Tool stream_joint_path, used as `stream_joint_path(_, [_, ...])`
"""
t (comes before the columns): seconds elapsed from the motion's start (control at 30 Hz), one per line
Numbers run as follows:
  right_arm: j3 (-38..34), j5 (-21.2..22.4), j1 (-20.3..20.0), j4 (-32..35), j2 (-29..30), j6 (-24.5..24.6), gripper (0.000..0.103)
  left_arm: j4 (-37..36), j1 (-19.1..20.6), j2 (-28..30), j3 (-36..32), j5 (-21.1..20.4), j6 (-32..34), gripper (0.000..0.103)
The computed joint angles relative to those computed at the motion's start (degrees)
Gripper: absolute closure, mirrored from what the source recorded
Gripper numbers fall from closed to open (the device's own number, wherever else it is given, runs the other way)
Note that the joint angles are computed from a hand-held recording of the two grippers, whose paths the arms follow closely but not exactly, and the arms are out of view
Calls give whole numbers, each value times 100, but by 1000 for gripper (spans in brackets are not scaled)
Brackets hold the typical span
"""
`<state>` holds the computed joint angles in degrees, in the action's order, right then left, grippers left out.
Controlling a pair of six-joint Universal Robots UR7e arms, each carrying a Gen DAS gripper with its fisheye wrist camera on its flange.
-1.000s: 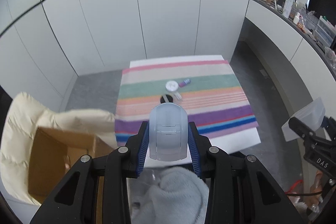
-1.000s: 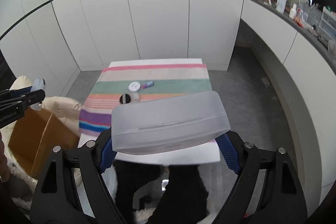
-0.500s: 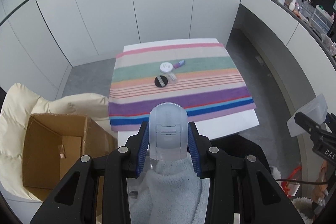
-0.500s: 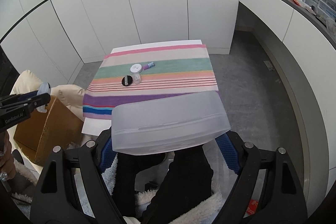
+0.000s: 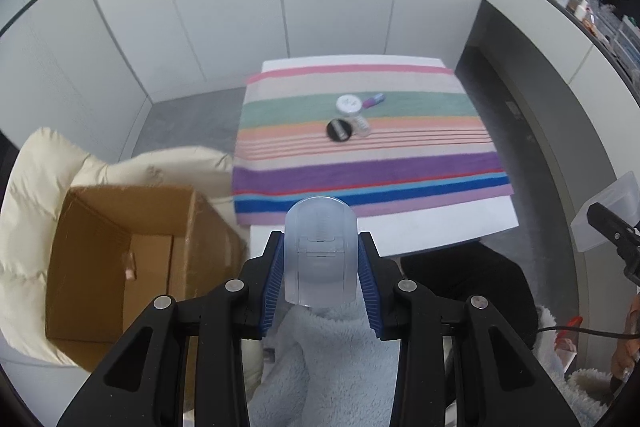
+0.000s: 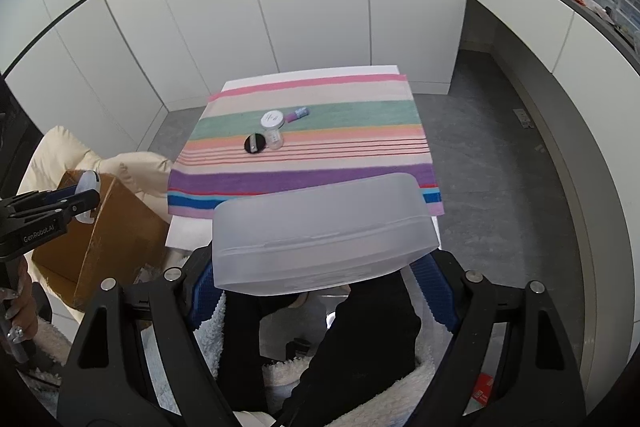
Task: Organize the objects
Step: 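Lift both clear boxes and carry them toward the cardboard box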
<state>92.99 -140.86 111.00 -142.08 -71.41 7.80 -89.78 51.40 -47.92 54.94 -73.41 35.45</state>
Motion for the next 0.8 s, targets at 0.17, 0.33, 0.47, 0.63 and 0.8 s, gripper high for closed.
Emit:
stream_joint_path(0.17, [-191,128,66,46,261,-144,18,-7,162,108,-287,160,-162,66])
stream_joint_path(0.33, [-431,319,195,26,622,-407,18,-206,340,182,-528,369,-203,66])
stream_joint_path(0.47, [-652,540,329,54,943,-635,18,-106,515,310,-859,516,-278,66])
stream_joint_path(0.63, [-937,883,479,140,1357,-916,18,93,747,515,-1364,736,-439,66])
stream_joint_path(0.8, [-1269,1307,612,270,1838,-1272,18,287,935,683,-1834,925,-593,66])
